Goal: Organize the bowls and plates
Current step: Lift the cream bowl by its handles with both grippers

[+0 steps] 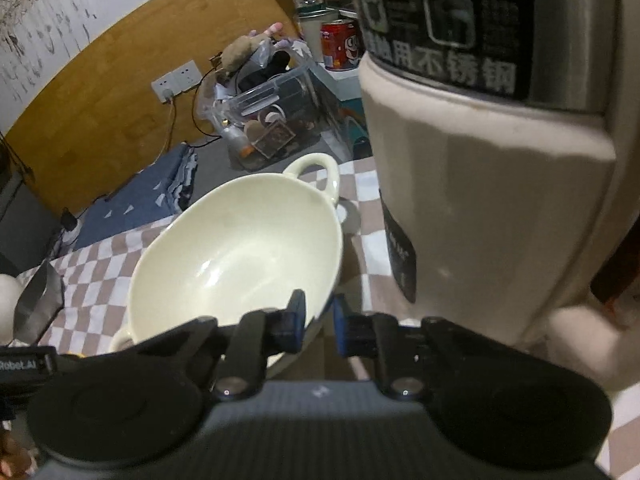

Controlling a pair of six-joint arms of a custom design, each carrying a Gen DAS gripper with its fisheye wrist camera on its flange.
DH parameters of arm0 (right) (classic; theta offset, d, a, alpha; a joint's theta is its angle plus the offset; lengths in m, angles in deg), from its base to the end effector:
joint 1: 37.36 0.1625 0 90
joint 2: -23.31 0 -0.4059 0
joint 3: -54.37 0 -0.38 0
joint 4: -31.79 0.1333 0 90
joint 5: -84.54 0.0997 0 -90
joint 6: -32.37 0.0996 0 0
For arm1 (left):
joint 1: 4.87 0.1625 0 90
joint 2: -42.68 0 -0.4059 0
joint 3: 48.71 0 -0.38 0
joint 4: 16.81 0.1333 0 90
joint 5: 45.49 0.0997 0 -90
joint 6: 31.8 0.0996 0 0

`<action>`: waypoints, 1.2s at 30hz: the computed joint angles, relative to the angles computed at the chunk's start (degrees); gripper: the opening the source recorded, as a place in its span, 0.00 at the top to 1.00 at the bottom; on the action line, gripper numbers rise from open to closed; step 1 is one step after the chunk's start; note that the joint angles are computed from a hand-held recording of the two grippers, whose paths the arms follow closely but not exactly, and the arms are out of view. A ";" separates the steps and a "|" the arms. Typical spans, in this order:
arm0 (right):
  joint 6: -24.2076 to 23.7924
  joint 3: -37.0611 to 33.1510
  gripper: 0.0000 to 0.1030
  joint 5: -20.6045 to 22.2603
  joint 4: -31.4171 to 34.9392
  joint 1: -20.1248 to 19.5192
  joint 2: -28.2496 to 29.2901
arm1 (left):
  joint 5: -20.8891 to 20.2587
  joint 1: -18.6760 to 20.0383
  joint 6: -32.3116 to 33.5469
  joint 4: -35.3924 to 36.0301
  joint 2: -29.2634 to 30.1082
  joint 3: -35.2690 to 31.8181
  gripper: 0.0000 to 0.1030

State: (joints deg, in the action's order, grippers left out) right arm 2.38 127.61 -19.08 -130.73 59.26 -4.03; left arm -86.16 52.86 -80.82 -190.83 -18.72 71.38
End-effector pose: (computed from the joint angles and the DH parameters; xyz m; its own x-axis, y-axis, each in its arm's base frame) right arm 0.1964 -0.7398 0.0342 -0.7952 -0.4501 0.4063 -0.5779 0.7655 -0.2829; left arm -0.0955 -0.5424 0.1782 -0.8393 -0.5287 -0.1266 -0.2303 0.5567 -0.7981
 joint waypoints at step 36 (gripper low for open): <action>-3.49 -5.08 0.63 1.79 -1.84 1.06 2.65 | 7.30 6.24 18.88 0.44 3.01 -10.82 0.77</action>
